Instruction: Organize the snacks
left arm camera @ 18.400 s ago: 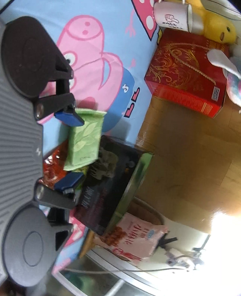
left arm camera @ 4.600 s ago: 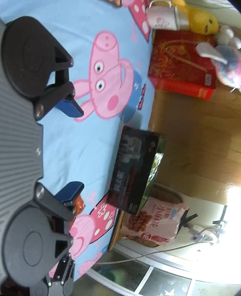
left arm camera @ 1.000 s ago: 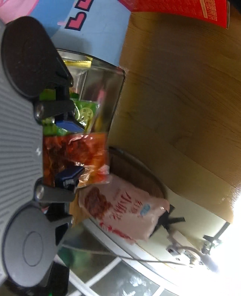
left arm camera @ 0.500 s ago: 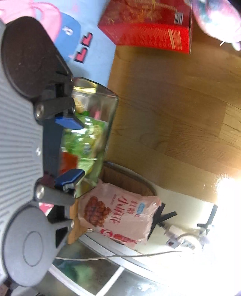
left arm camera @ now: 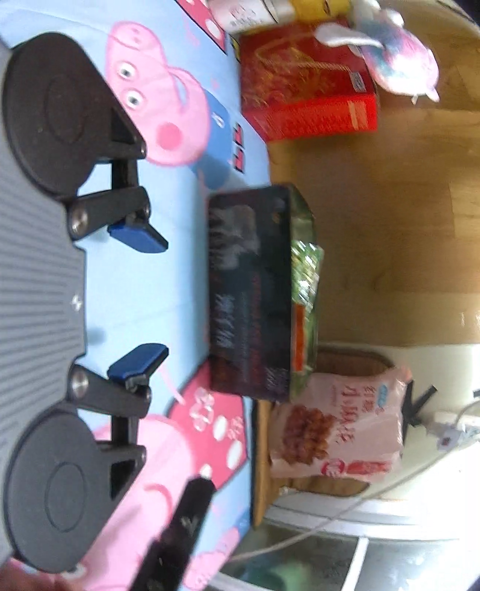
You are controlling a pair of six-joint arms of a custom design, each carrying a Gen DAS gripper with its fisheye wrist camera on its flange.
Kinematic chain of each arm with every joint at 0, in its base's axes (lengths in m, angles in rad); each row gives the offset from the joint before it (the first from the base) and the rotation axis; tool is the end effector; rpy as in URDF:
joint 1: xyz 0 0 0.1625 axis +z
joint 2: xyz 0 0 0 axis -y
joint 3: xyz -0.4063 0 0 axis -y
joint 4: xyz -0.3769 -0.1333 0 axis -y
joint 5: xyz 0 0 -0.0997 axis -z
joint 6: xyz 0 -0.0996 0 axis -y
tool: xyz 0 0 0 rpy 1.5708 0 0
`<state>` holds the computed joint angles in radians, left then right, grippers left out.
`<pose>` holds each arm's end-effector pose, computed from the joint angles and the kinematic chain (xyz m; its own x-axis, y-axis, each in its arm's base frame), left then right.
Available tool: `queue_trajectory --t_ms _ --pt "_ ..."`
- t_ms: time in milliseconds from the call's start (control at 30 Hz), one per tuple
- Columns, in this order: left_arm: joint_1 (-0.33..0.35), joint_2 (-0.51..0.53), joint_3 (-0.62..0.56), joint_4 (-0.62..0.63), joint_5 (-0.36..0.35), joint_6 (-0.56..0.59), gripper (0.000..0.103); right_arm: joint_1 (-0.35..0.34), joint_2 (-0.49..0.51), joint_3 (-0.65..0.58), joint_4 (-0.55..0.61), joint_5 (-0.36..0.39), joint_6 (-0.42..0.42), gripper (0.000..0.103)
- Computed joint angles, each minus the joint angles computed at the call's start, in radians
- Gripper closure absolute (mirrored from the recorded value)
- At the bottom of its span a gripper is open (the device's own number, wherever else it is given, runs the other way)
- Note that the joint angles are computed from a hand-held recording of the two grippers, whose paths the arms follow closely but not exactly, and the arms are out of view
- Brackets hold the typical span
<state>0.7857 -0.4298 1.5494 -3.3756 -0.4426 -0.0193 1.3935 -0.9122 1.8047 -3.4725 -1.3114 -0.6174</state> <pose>-0.2930 -0.6090 0.0227 -0.7176 -0.1123 -0.6873 0.5336 0.5456 -0.6462 0.0471 -0.6380 0.2235 -0.8613 -0.3387 0.3786 -0.4964 0.4024 -0.7692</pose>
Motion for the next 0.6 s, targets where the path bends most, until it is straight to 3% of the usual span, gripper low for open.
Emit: queue_trajectory --t_ms 133,600 --pt "-0.001 -0.017 0.045 0.048 0.034 -0.089 0.047 -0.009 -0.025 0.044 -0.001 0.011 -0.014 0.036" --pt "-0.018 0.035 0.015 -0.091 0.088 0.068 0.039 -0.026 -0.037 0.072 -0.037 0.039 0.01 0.03"
